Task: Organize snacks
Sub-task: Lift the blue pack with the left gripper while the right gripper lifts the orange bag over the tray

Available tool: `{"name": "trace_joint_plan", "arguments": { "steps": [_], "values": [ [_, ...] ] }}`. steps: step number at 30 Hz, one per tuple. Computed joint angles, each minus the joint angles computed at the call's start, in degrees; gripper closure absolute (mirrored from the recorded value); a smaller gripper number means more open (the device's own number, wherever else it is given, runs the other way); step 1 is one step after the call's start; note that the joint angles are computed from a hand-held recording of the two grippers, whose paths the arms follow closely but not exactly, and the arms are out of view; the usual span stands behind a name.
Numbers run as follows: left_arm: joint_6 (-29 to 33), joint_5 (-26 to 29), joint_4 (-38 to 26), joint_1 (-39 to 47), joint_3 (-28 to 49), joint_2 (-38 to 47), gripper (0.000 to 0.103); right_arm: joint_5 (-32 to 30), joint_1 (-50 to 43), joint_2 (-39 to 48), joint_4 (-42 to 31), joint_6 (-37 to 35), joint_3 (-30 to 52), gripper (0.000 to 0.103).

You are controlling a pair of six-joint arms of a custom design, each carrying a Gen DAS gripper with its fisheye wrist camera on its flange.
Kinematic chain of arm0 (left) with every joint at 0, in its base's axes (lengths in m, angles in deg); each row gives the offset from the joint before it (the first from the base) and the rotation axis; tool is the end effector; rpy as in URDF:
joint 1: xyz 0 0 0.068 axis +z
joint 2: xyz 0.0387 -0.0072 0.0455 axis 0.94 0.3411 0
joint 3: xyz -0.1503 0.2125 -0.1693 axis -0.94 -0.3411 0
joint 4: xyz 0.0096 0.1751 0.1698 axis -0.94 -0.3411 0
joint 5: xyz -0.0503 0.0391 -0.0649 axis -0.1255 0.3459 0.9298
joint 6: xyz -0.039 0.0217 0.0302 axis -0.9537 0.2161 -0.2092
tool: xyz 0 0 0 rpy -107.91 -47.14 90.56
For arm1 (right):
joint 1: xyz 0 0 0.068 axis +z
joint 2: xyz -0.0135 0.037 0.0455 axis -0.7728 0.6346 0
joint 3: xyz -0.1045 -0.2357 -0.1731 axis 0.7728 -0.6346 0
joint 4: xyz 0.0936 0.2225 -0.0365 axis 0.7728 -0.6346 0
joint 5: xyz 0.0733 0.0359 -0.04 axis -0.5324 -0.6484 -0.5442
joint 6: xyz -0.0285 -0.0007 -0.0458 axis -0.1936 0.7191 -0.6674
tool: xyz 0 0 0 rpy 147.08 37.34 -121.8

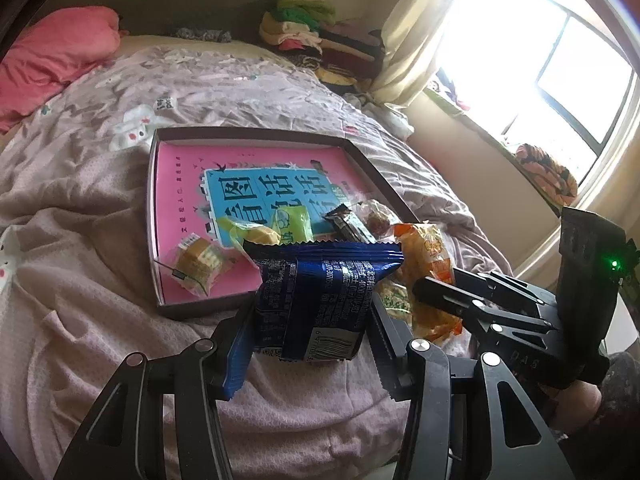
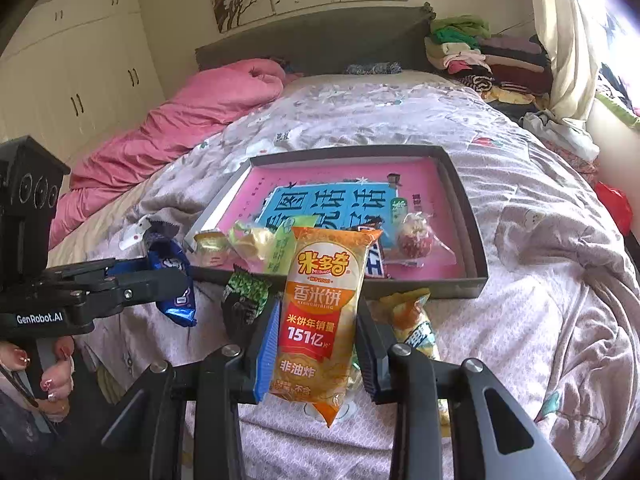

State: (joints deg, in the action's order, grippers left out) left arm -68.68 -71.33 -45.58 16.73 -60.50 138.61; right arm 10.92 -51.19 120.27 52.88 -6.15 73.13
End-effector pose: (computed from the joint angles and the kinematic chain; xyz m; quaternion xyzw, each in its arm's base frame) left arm 0.1704 -0.2125 0.1193 0.0087 0.9101 -0.2157 0.3536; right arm 0.1927 0.0140 0.1383 -0.1803 0.9039 0.1734 0.3470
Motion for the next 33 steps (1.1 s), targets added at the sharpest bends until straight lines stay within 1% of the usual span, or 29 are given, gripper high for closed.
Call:
{"name": "trace_joint_plan", "arguments": {
  "steps": [6, 15, 26, 33],
  "values": [
    [0.49, -2.00, 0.32, -0.28, -0.12, -0.91, 0.050, -0.61, -1.08, 0.04, 0.43, 0.34, 0.77, 0.068],
    [2.35, -3.09, 0.90, 0.71, 0.58, -0.65, 0.050, -0.90, -1.92, 0.87, 1.77, 1.04, 1.99, 0.068],
    [5.17, -2.66, 2.91, 4.83, 1.21, 0.40, 0.050, -2.00, -3.19, 3.35, 3.50, 2.72, 4.31, 0.068],
    [6.99, -5.15, 4.28, 5.45, 2.47, 1.85, 0.050, -1.63, -2.94, 5.01, 5.15, 4.05, 5.62, 0.068]
  ]
}}
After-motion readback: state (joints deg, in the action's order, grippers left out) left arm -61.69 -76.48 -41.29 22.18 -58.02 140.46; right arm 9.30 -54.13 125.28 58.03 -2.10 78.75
